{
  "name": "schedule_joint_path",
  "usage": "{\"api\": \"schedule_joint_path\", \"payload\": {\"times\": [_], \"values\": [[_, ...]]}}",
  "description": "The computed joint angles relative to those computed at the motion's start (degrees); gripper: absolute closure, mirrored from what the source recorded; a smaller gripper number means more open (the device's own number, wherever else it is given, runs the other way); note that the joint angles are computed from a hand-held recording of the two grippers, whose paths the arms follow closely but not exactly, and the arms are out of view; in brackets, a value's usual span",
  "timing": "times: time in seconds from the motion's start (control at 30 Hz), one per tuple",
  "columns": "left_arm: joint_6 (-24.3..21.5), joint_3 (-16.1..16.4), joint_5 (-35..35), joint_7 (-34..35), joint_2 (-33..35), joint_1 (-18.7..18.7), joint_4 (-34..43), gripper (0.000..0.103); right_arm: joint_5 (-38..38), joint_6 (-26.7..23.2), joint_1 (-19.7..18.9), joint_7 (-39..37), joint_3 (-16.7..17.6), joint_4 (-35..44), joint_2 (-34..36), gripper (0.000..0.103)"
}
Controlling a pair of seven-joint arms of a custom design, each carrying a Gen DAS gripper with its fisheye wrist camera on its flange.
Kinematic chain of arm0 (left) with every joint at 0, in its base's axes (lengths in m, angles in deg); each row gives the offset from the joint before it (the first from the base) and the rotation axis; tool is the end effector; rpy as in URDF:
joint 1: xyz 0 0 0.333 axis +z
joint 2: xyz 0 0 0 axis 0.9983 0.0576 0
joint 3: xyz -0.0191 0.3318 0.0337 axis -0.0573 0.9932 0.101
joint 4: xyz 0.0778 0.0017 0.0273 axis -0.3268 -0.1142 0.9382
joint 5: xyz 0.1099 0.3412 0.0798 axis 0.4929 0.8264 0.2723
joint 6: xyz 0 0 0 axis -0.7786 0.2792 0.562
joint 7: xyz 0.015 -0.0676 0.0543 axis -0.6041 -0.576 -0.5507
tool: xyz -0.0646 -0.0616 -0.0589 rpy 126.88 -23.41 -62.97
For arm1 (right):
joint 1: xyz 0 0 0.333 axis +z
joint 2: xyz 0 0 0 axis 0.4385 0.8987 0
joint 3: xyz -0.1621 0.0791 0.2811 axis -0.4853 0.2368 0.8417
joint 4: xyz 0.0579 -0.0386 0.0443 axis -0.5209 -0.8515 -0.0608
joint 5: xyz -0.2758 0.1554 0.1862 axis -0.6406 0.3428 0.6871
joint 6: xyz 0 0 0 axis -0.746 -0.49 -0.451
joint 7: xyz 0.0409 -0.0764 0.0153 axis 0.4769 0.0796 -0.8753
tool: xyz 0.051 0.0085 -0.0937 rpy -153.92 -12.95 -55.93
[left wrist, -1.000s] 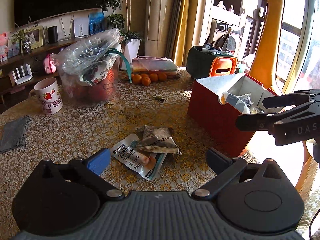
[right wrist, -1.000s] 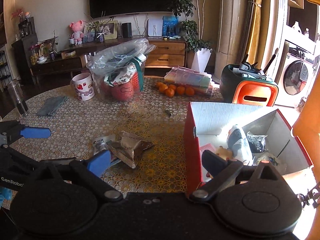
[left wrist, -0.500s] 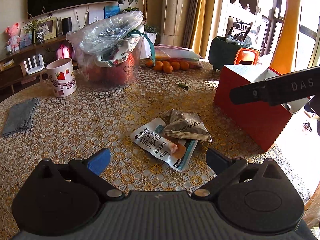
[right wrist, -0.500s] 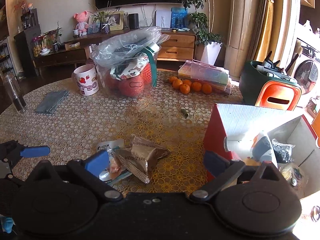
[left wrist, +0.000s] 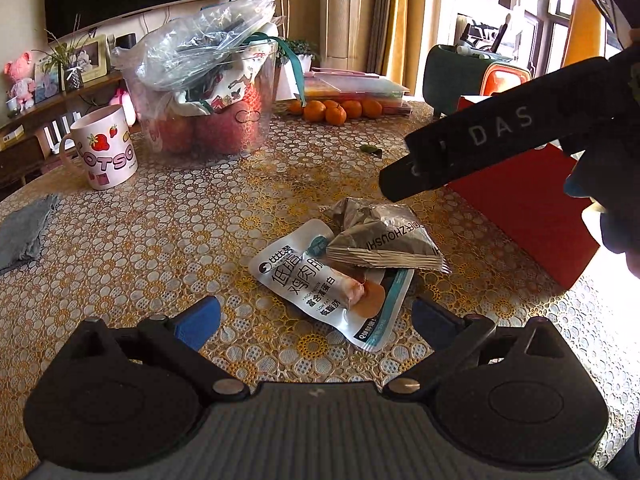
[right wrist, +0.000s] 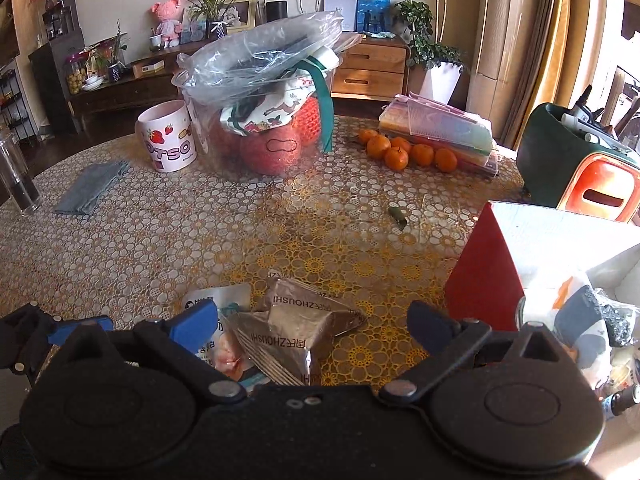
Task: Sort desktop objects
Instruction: 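Grasp the white chicken packet with the left gripper while the right grasps the silver ZHOUSHI pouch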
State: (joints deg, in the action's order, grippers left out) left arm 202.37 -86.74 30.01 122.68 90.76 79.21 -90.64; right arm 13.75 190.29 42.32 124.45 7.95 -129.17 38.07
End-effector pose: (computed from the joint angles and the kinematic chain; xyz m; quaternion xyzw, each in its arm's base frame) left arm 0.5379 -0.2108 0.4706 -0.4923 0.7695 -0.3446 0.2165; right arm 0.5651 0.1987 0.5219 -0.6940 0.6213 -0.2297 0.2819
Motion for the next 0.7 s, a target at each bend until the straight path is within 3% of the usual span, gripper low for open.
{"api": "schedule_joint_path", "payload": {"times": [0.13, 0.37, 0.57, 0.7], "values": [[0.05, 5.92, 8.56, -8.42, 1.83, -5.14, 1.55, 0.001, 1.92, -1.10, 0.16, -1.16, 0.05, 2.52, 3.12, 0.002], [-3.32, 10.64, 18.39, -20.69, 4.64, -8.90, 5.61, 0.001, 3.22, -5.02, 1.82, 3.03, -1.83, 9.68, 9.23, 0.004], [-4.16, 11.95, 24.32, -27.32, 6.52, -10.17, 7.91, 0.001, 5.11, -8.97, 2.02, 4.03, -2.11, 13.59, 12.42, 0.007], [-4.24, 10.22, 24.86, -27.83, 7.19, -8.85, 8.45, 0.001, 10.20, -9.87, 0.23, -1.48, -0.08, 13.57, 12.68, 0.017]]}}
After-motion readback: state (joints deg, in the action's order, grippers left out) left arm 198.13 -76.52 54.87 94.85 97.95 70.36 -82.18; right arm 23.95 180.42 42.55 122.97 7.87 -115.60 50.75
